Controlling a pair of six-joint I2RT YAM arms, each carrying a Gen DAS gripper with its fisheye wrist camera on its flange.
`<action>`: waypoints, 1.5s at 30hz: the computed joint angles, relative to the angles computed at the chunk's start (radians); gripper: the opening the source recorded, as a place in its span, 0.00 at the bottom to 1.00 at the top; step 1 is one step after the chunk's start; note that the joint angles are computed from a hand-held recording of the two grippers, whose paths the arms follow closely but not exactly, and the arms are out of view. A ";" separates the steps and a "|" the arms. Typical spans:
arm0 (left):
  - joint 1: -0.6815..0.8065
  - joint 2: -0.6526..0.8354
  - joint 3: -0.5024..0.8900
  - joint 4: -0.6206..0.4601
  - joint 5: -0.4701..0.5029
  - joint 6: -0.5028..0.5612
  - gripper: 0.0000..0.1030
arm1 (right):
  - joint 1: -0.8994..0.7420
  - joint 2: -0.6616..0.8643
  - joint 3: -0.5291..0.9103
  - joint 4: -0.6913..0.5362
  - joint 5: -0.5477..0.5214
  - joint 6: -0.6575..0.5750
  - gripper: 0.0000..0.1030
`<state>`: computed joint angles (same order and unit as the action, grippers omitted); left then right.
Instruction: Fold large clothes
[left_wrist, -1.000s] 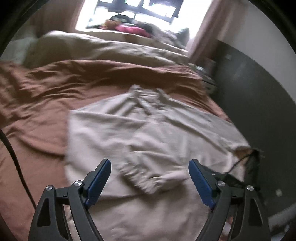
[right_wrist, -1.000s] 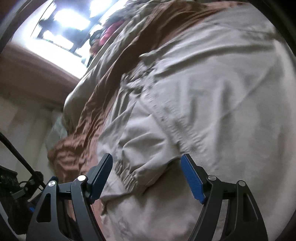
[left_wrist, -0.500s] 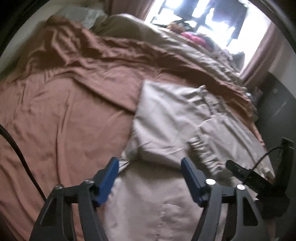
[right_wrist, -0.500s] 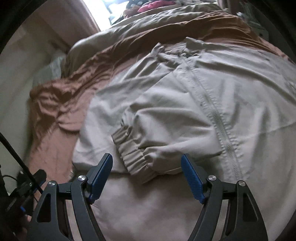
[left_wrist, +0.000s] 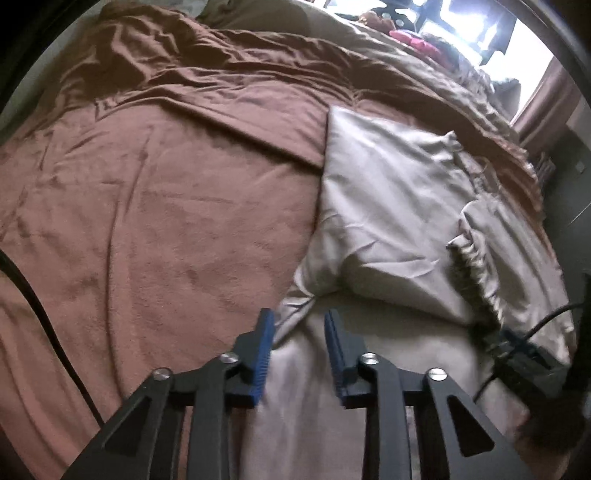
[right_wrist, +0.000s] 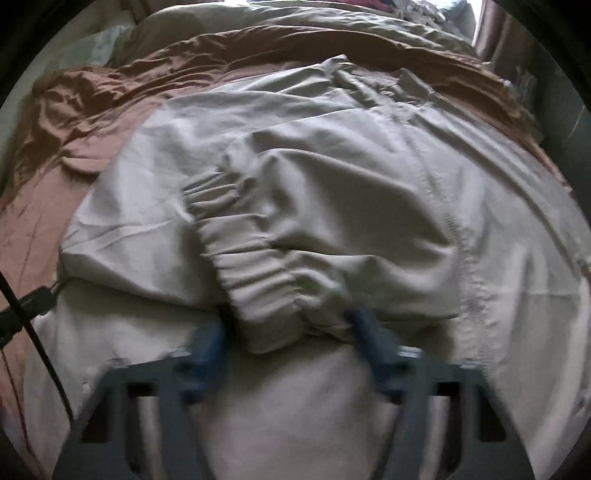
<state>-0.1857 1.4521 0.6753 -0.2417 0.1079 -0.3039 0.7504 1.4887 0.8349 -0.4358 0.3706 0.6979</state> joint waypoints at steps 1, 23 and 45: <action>0.009 0.003 0.000 0.002 0.008 0.005 0.25 | -0.005 -0.012 -0.002 0.003 -0.006 -0.001 0.31; 0.005 -0.118 0.001 -0.082 -0.011 0.010 0.24 | -1.060 -0.768 -0.432 -0.015 -0.658 -0.224 0.11; -0.139 0.024 0.066 -0.017 -0.152 -0.020 0.25 | -1.236 -0.250 -0.478 0.361 -1.010 -0.293 0.14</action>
